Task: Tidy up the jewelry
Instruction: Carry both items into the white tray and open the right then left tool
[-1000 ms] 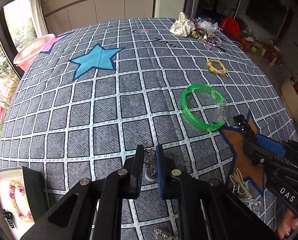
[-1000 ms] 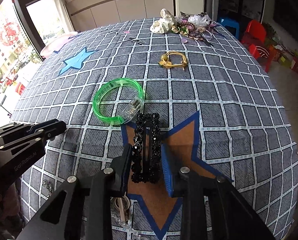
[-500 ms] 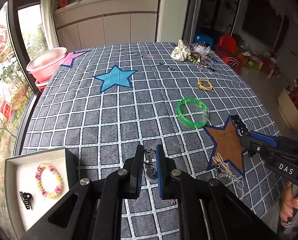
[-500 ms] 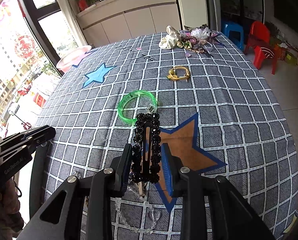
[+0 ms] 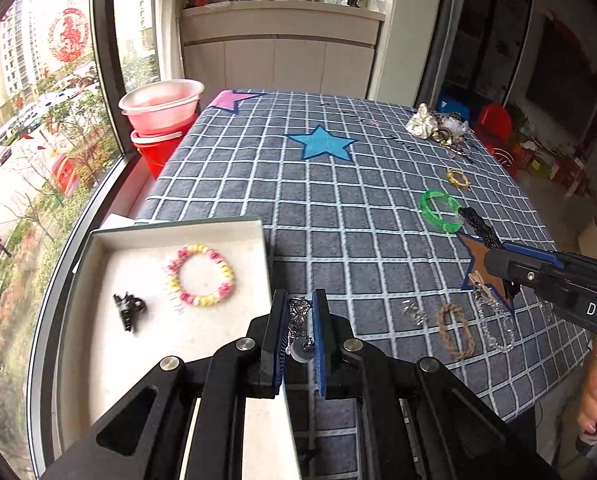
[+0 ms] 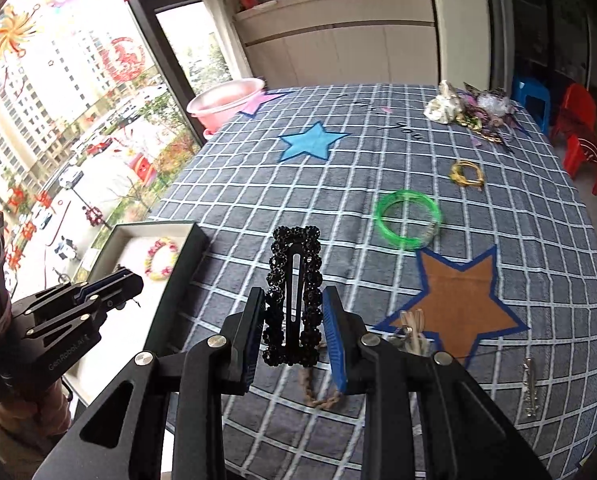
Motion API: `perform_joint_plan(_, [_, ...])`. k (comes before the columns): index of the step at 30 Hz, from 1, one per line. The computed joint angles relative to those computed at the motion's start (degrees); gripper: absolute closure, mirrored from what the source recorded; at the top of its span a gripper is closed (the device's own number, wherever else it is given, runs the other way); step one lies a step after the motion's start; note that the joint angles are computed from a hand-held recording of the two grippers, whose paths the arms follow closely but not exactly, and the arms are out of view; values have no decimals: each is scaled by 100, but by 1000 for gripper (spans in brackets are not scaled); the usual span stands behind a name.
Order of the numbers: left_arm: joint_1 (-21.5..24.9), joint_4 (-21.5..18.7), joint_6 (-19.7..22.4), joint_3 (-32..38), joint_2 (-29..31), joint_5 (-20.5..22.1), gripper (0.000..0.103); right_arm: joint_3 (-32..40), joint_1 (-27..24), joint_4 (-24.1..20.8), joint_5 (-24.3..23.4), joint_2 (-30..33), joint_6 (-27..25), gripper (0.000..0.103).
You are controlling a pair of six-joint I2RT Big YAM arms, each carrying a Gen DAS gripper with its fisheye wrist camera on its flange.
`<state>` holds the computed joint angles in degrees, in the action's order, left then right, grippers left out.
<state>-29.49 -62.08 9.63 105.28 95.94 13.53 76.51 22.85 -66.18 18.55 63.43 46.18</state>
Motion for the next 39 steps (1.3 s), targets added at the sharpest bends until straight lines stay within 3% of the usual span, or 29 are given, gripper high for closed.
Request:
perform_joint_plan(11, [772,139,-105,-434,-55,-253,84,1190,531,430,-729,1566,-686,72])
perform_joint_plan(20, [1011,164,-120,-389,248,-467,84,1900,562,333,-1509,2626,-931,72])
perform_joint_plan(26, [1023,102,-133,-178,487,-593,84,2170,525,119,-1643,3028,-1039,72])
perform_joint_plan(39, [889,36,-48,-204,562,-1144,84,2427,540,-261,-1346,3303,-1306,71])
